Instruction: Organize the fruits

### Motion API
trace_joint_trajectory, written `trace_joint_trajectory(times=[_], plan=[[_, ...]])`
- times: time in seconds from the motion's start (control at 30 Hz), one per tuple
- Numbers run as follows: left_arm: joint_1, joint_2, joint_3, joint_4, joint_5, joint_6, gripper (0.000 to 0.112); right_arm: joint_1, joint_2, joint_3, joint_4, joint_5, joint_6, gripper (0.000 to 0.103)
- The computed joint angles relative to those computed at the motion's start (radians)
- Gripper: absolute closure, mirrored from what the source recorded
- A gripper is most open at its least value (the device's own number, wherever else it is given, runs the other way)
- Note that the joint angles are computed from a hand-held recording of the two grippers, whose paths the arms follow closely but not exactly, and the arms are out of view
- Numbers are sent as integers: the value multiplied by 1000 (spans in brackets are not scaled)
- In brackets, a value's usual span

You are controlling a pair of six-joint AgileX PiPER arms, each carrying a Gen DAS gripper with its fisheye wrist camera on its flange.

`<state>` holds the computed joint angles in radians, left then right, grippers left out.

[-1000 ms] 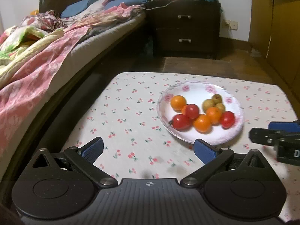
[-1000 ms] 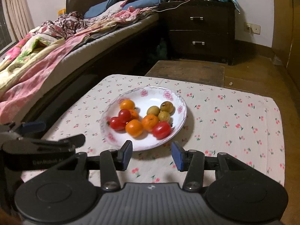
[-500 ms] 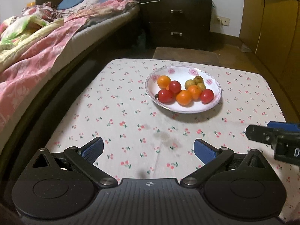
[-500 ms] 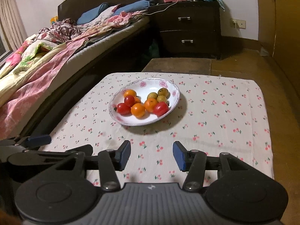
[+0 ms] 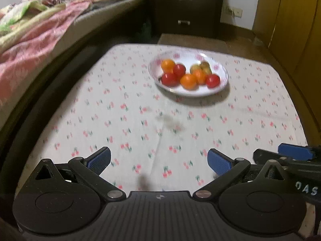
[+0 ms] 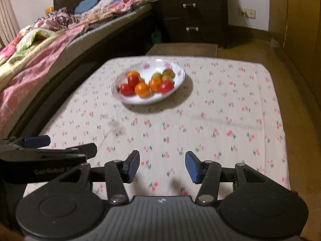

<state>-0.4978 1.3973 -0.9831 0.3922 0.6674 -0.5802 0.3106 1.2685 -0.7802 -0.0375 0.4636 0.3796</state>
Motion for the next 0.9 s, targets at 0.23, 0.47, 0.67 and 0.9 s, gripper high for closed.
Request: trace_joint_trajectory(times=[0.23,0.47,0.67,0.9], plan=[[-66,-40,61,68,51,-48,9,61,-51,45,-60,63,98,48],[-86,-63,78,90,61,-78,9,78,-77,60,-81,70,134,48],[-75,-52,74,67,56,-60,9,69,-73,60,-57,63,112,48],[-83,-57,79,80,56,-72,9,76,-76,60,-70,68,131,48]])
